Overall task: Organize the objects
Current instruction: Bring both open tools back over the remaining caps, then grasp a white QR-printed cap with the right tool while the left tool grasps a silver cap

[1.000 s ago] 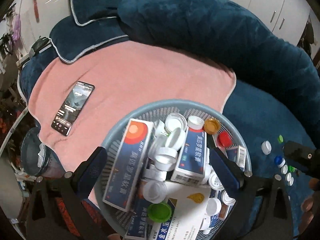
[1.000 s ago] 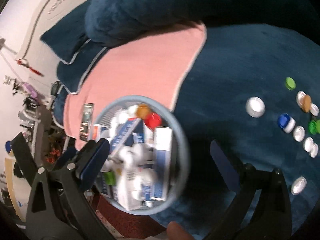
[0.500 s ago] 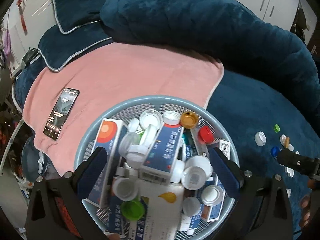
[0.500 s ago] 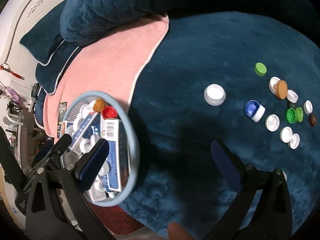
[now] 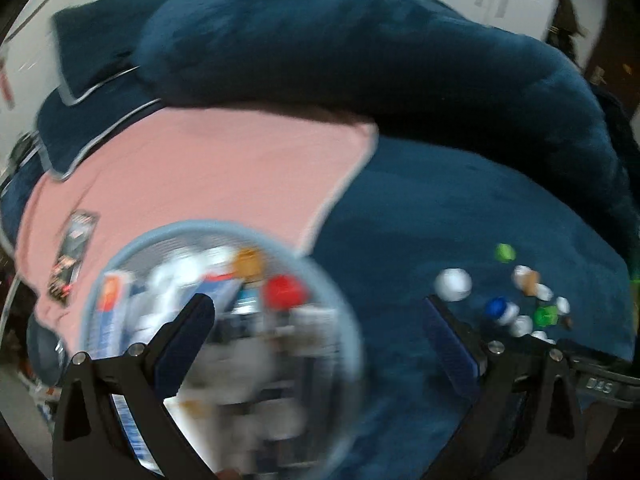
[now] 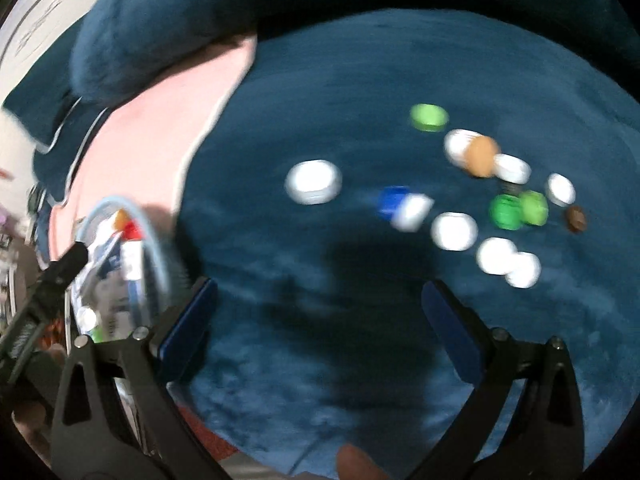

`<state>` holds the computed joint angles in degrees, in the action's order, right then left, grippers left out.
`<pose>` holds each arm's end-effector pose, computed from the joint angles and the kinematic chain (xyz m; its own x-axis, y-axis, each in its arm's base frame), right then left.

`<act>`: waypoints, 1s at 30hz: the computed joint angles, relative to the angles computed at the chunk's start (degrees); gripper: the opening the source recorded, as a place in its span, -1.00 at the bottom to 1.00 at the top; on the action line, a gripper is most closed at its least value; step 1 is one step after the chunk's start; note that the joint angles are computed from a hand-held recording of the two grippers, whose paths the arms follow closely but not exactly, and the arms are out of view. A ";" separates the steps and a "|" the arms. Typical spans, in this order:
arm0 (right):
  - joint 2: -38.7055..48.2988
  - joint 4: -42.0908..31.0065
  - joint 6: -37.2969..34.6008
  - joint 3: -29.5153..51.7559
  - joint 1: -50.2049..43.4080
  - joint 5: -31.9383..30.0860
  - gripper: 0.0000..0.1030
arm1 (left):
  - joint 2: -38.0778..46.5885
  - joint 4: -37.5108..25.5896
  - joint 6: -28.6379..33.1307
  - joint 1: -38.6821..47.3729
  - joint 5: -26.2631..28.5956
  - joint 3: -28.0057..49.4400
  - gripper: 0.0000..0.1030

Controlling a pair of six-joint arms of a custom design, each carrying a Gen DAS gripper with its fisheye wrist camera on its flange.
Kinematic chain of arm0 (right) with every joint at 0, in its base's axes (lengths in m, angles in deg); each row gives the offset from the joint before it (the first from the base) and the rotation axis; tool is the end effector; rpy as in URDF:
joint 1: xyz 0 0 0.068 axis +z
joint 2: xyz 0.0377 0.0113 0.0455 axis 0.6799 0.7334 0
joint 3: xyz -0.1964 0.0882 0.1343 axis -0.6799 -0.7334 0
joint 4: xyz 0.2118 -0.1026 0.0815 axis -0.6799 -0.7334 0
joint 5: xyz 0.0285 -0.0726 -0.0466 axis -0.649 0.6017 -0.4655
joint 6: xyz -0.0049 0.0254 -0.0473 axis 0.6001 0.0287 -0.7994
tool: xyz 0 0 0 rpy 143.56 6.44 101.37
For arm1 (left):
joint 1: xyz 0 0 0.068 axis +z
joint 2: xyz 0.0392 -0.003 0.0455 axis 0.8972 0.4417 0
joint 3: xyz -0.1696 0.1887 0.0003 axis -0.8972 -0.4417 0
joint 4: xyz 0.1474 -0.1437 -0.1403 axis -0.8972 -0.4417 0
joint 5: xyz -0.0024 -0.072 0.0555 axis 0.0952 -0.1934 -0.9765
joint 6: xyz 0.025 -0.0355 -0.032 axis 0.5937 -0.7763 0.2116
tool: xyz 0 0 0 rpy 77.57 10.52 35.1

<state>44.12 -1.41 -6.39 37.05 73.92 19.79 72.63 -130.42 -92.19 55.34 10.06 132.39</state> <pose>0.2007 0.1251 0.3018 -0.9730 0.0574 -0.2235 -0.0027 0.9657 0.2598 0.2217 -0.0325 0.3504 -0.8520 -0.0587 -0.5203 -0.0175 0.9963 -0.0837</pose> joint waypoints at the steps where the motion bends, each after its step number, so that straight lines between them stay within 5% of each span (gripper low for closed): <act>1: -1.50 -0.48 -1.25 -1.49 -2.86 -0.48 0.99 | 0.91 0.58 -1.57 -3.50 -0.58 0.25 0.99; 6: -6.89 -2.89 -11.88 -9.20 -21.58 -3.80 0.99 | 4.32 2.95 -5.59 -15.19 0.08 -2.19 0.99; 12: -3.52 -1.96 -21.78 -14.81 -36.07 -5.77 0.93 | 6.09 3.79 -6.53 -20.24 0.41 -4.10 0.99; 22: 2.55 1.32 -22.18 -15.10 -31.00 1.27 0.37 | 6.78 4.56 -6.07 -18.70 0.08 -6.39 0.99; 24: 2.53 1.50 -21.84 -14.89 -30.26 3.13 -0.15 | 7.03 4.72 -5.97 -18.71 0.13 -6.62 0.99; 26: 2.09 1.00 -22.21 -14.47 -30.75 4.26 -0.38 | 7.09 4.79 -5.72 -18.86 0.16 -7.03 0.99; 30: 1.09 -0.23 -24.30 -13.78 -35.67 -0.27 -0.38 | 7.46 4.75 -5.54 -19.78 0.21 -7.84 0.99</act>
